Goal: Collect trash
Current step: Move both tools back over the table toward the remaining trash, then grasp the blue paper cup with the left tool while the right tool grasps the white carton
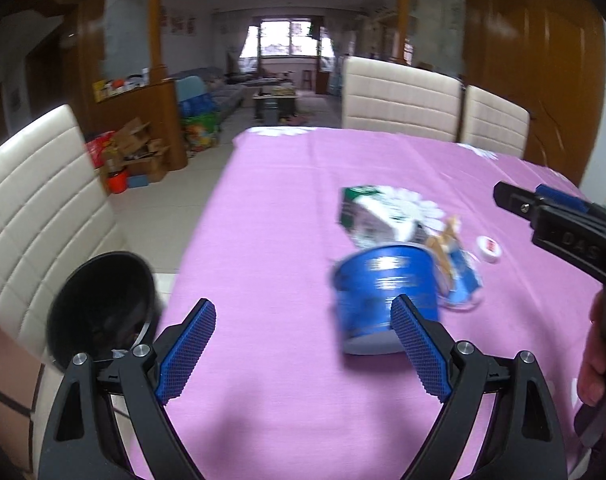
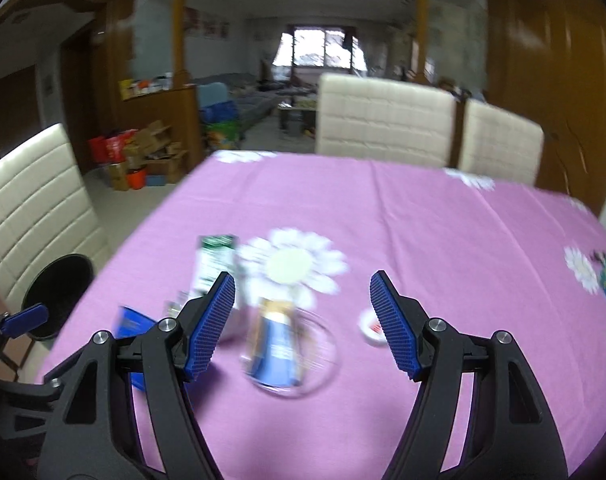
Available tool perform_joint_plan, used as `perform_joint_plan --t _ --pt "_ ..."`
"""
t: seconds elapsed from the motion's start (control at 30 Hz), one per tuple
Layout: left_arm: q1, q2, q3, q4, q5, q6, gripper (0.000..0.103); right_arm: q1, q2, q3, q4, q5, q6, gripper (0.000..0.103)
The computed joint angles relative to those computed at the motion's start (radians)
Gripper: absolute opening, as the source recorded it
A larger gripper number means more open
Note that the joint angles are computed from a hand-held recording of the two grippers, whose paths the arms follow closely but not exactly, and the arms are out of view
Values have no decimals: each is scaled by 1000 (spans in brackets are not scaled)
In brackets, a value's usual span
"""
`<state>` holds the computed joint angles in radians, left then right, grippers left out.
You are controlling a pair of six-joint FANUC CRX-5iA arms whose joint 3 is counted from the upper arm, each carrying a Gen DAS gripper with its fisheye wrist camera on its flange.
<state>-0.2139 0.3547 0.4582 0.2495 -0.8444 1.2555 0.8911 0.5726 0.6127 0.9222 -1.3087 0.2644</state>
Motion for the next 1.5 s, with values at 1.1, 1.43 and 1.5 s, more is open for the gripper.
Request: perform_joint_plan --t 1.1,1.43,1.5 --pt "-59 93 90 -74 -19 -1 74 -54 28 9 -233 89 110 61" --pt "-36 72 63 -70 19 7 74 -69 70 92 -346 74 170 32" --pt "-33 66 50 -59 32 0 74 -64 74 93 -335 64 168 27"
